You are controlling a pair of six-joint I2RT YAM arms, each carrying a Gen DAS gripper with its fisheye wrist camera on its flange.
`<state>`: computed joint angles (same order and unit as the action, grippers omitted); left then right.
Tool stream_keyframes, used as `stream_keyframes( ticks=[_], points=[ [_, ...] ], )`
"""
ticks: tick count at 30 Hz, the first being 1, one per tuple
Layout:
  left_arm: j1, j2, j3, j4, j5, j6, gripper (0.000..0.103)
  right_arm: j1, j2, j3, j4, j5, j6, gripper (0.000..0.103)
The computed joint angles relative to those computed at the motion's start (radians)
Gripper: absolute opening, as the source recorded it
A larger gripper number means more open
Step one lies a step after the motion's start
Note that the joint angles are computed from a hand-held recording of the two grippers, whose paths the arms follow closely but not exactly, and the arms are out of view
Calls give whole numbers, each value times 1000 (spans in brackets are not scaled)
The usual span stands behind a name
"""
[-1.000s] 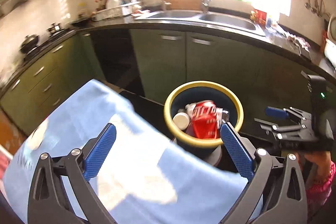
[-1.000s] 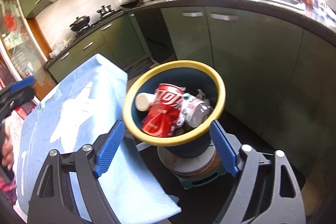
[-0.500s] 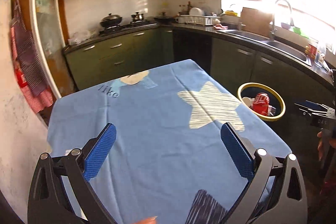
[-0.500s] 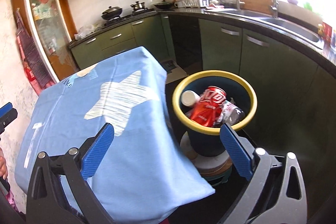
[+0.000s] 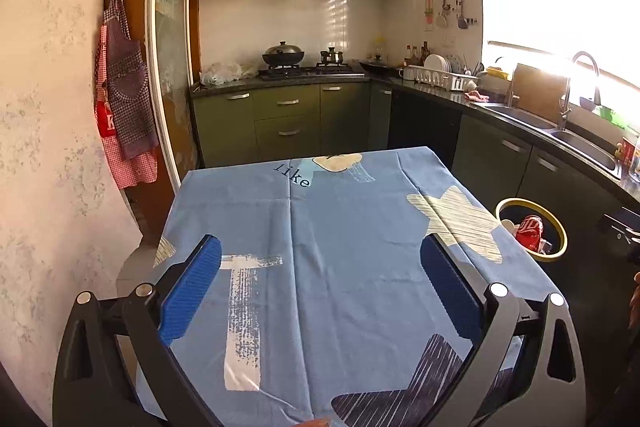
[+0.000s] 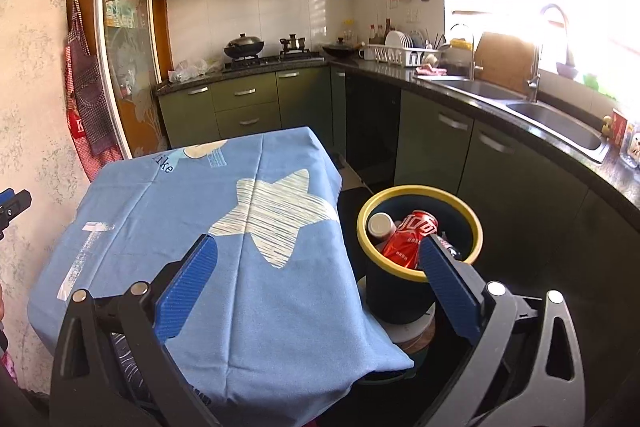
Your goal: Collect trash
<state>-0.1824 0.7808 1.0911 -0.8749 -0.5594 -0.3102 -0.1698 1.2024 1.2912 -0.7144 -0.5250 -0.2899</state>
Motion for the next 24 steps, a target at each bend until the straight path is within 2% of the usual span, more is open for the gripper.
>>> stream_keyframes(
  ticks=[10, 15, 17, 24],
  points=[
    [-260, -28, 51, -126, -209, -141, 98, -15, -63, -20, 0, -20, 1, 96],
    [-291, -30, 69, -151, -240, -166, 98, -7, -62, -18, -9, -7, 0, 96],
    [-265, -32, 68, -140, -213, -153, 98, -1, -64, -20, -10, 0, 1, 96],
    [-271, -21, 75, -146, -220, -156, 98, 4, -60, -18, -8, 3, 0, 96]
  ],
)
